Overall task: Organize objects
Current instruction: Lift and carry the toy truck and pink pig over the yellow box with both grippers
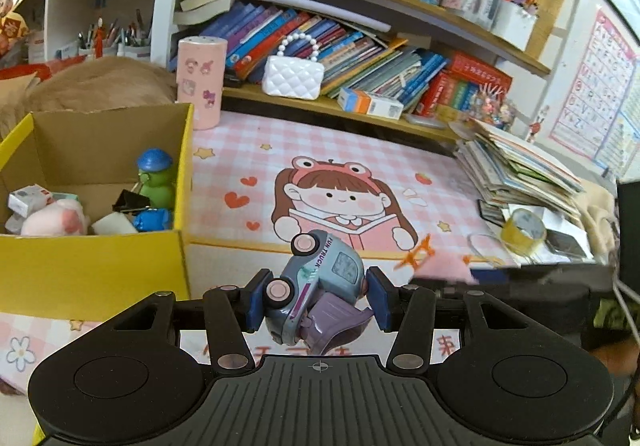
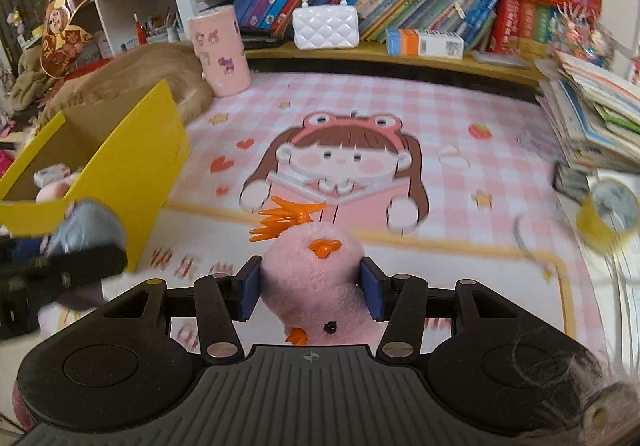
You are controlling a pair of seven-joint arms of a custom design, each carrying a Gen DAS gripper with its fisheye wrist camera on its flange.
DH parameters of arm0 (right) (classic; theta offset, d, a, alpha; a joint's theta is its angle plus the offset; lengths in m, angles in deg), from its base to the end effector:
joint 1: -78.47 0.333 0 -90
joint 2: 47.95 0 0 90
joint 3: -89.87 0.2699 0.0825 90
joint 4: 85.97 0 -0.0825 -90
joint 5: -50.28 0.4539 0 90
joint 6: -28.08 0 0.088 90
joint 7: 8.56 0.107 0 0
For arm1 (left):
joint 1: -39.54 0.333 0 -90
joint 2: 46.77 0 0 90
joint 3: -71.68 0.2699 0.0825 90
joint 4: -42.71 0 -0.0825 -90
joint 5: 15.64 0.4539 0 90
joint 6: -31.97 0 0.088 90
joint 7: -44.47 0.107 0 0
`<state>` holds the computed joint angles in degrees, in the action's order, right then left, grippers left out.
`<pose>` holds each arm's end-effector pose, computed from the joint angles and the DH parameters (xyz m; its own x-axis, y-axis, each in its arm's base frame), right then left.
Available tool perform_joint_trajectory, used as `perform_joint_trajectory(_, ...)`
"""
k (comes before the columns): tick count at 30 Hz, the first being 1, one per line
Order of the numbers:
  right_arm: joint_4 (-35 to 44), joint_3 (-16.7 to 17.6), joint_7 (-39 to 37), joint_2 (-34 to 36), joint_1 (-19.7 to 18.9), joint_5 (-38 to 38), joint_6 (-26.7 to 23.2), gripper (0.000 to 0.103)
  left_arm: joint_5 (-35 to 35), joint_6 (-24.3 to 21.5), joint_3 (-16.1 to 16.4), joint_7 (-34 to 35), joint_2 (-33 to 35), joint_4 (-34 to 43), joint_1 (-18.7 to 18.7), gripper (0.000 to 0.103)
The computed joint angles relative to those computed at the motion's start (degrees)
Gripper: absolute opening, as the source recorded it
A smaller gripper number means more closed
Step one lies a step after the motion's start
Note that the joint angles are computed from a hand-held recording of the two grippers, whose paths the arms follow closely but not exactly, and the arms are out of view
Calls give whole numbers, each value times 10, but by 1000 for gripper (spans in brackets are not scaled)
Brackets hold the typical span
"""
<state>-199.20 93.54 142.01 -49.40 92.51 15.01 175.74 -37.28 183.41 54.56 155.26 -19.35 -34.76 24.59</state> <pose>0.6262 0.2106 0.4750 -0.2729 -0.9545 -0.1202 -0.6732 0.2787 -0.6850 0.7006 -0.3711 0.4979 -0.6156 -0.7548 0.2265 -0.5982 0.2604 -0.7579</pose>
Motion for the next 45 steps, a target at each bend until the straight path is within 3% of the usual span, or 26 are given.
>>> perform_joint_trajectory(7, -10, 24, 60, -15, 25, -19, -44, 48, -55, 4, -8, 56, -67, -89, 40, 49)
perform_joint_trajectory(19, 45, 39, 94, 34, 76, -18, -66, 48, -120, 10, 22, 109, -157, -200, 70, 49)
perform_joint_trajectory(33, 154, 26, 77, 122, 134, -27, -68, 48, -172, 32, 51, 146, -213, -266, 92, 49)
perform_joint_trajectory(45, 258, 7, 53, 193, 173, -37, -81, 48, -219, 43, 63, 179, -222, -270, 106, 49)
